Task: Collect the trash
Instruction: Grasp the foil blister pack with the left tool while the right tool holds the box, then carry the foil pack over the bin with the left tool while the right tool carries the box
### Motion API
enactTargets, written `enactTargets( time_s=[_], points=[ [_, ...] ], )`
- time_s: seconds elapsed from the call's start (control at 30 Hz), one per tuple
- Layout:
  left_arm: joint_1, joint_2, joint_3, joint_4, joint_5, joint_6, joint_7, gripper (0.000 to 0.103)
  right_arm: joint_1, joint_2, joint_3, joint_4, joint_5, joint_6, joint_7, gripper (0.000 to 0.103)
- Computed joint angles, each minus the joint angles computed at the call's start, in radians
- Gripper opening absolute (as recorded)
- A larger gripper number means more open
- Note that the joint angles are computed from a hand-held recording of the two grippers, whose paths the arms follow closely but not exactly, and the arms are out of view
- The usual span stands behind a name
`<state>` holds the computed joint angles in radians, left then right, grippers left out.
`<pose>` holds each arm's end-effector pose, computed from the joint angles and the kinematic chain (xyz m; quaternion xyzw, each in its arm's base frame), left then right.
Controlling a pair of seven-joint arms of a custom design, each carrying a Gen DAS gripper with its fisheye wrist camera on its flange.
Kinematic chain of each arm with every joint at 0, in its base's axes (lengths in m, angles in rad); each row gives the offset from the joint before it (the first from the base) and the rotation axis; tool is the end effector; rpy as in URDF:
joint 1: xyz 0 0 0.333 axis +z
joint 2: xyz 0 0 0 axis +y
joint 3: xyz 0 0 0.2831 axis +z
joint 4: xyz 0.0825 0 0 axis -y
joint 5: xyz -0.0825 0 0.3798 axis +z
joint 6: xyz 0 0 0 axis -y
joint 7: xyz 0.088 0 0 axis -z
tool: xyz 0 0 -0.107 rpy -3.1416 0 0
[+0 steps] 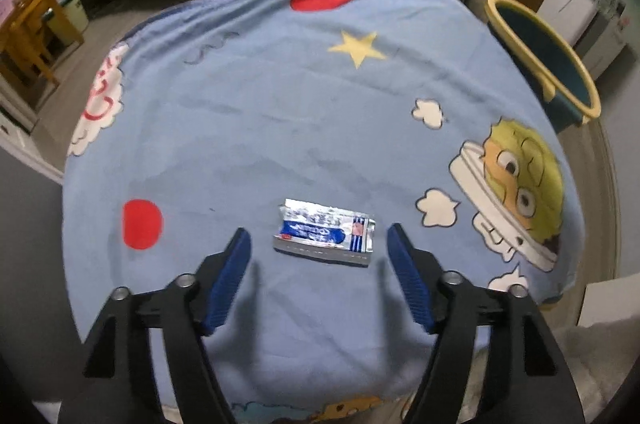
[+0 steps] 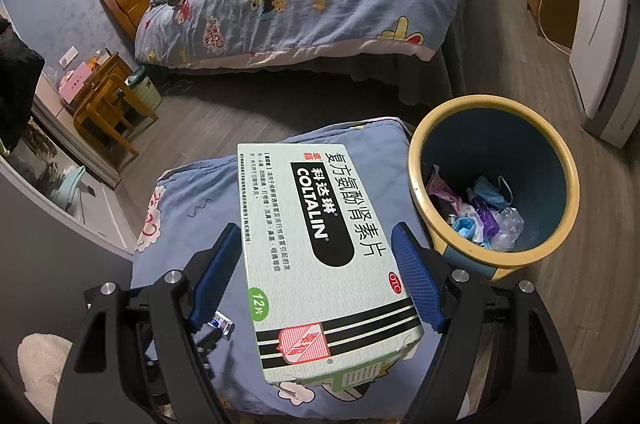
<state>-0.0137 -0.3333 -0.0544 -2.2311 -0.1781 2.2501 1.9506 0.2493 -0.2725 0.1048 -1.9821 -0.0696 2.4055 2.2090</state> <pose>0.4897 -0.0401 0.5137 -0.5587 0.8078 -0.1586 0.1007 0.4926 0.1884 0.6305 -0.5789 0.7399 -0.1397 0.3129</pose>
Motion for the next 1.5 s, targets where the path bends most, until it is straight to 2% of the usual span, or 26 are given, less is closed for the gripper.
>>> enactTargets(
  time_s=[0.17, 0.2, 0.23, 0.3, 0.6, 0.7, 0.87, 1.13, 1.33, 1.5],
  points=[
    [0.005, 0.023, -0.023, -0.01, 0.075, 0.019, -0.012, 0.075, 0.0, 0.0, 0.001, 0.001, -0.003, -0.001, 0.005, 0.076],
    [0.003, 0.026, -0.018, -0.009, 0.068, 0.02, -0.009, 0.073, 0.001, -0.001, -0.001, -0.001, 0.0, 0.0, 0.001, 0.076],
    [-0.001, 0.031, -0.006, 0.0, 0.041, 0.008, 0.002, 0.06, 0.001, 0.0, -0.001, 0.0, 0.0, 0.001, 0.002, 0.076],
    [-0.002, 0.037, 0.001, 0.014, 0.019, -0.009, 0.013, 0.059, 0.001, -0.001, -0.002, -0.002, 0.001, 0.004, -0.001, 0.076],
    [-0.025, -0.02, 0.0, 0.011, -0.029, 0.026, 0.092, 0.059, -0.002, -0.016, -0.005, -0.015, 0.008, 0.019, -0.004, 0.076],
    [-0.045, -0.012, 0.006, 0.062, -0.073, 0.013, 0.109, 0.059, -0.01, -0.027, -0.01, -0.022, 0.011, 0.035, 0.001, 0.076],
    [-0.079, 0.064, -0.018, 0.203, -0.112, 0.012, 0.133, 0.059, -0.045, -0.061, -0.027, -0.058, 0.01, 0.057, 0.032, 0.076],
    [-0.142, 0.213, -0.089, 0.424, -0.158, 0.005, 0.175, 0.059, -0.141, -0.126, -0.074, -0.171, 0.038, 0.095, 0.131, 0.076],
    [-0.181, 0.333, -0.144, 0.534, -0.121, 0.029, 0.174, 0.059, -0.203, -0.12, -0.084, -0.185, -0.016, 0.083, 0.137, 0.076],
    [-0.206, 0.431, -0.174, 0.61, -0.07, 0.045, 0.154, 0.059, -0.239, -0.111, -0.117, -0.232, 0.008, 0.138, 0.157, 0.076]
  ],
)
